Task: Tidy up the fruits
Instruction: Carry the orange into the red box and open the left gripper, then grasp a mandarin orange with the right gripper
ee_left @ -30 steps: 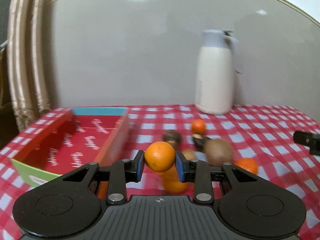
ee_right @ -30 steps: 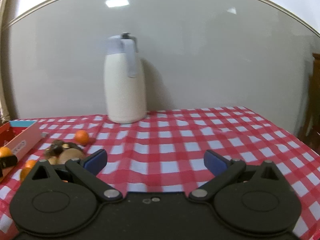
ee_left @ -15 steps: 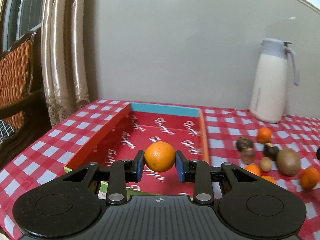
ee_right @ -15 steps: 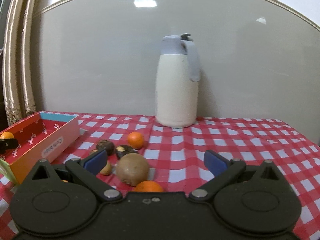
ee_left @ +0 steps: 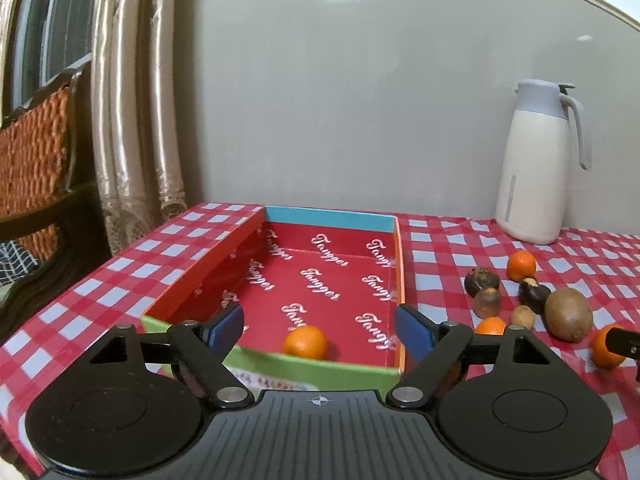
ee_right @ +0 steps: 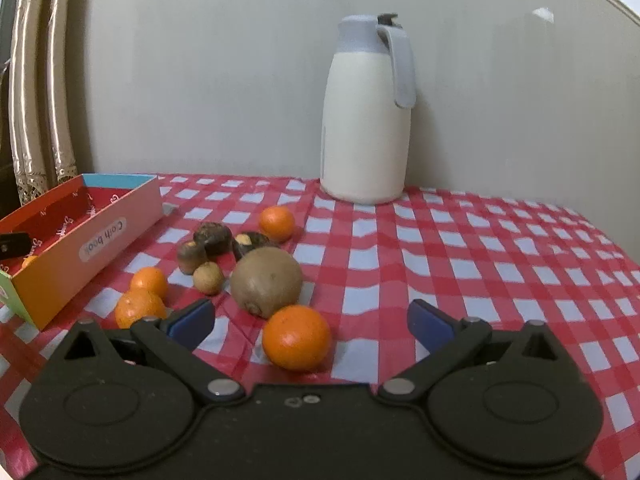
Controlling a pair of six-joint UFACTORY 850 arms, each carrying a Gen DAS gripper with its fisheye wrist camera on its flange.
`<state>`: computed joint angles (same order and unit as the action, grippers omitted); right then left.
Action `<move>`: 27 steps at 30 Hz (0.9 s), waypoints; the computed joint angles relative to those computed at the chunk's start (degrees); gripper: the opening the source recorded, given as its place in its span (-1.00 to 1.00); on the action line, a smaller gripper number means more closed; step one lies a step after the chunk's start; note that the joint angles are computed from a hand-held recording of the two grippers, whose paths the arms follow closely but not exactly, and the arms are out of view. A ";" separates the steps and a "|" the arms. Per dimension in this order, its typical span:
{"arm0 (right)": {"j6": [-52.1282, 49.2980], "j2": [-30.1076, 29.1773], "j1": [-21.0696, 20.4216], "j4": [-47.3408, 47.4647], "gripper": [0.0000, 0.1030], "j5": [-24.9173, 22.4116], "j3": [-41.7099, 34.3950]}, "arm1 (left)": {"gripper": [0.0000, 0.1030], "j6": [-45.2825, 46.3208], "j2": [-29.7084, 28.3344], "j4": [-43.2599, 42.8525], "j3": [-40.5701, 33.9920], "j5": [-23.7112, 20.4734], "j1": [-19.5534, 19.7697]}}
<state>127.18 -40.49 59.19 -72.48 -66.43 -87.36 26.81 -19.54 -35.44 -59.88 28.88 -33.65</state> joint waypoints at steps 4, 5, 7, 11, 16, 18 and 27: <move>-1.25 -0.23 -0.23 1.27 0.89 1.33 -0.39 | 0.63 2.51 1.38 -2.18 1.57 0.51 -0.42; -2.14 -0.48 -0.32 1.75 0.79 1.34 -0.78 | 0.63 3.25 1.59 -2.83 1.82 0.66 -0.48; -3.54 -0.83 -0.43 2.58 0.66 1.30 -1.36 | 0.63 4.41 1.90 -4.13 2.14 0.57 -0.34; -4.01 -0.89 -0.70 3.17 0.50 2.08 -1.54 | 0.63 3.14 2.15 -3.76 2.42 -0.07 0.36; -4.95 -1.29 -0.80 3.42 0.35 2.57 -2.19 | 0.63 1.99 2.33 -2.62 2.82 0.62 0.64; -4.78 -1.32 -0.78 3.20 0.34 2.64 -2.26 | 0.63 0.69 2.54 -1.63 3.12 1.23 0.84; -5.38 -1.14 -0.98 3.98 0.03 3.70 -2.08 | 0.64 1.25 3.33 -3.11 4.07 2.69 1.29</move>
<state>121.80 -41.63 58.20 -68.50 -62.73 -89.44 28.05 -16.21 -38.55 -55.82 31.57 -32.36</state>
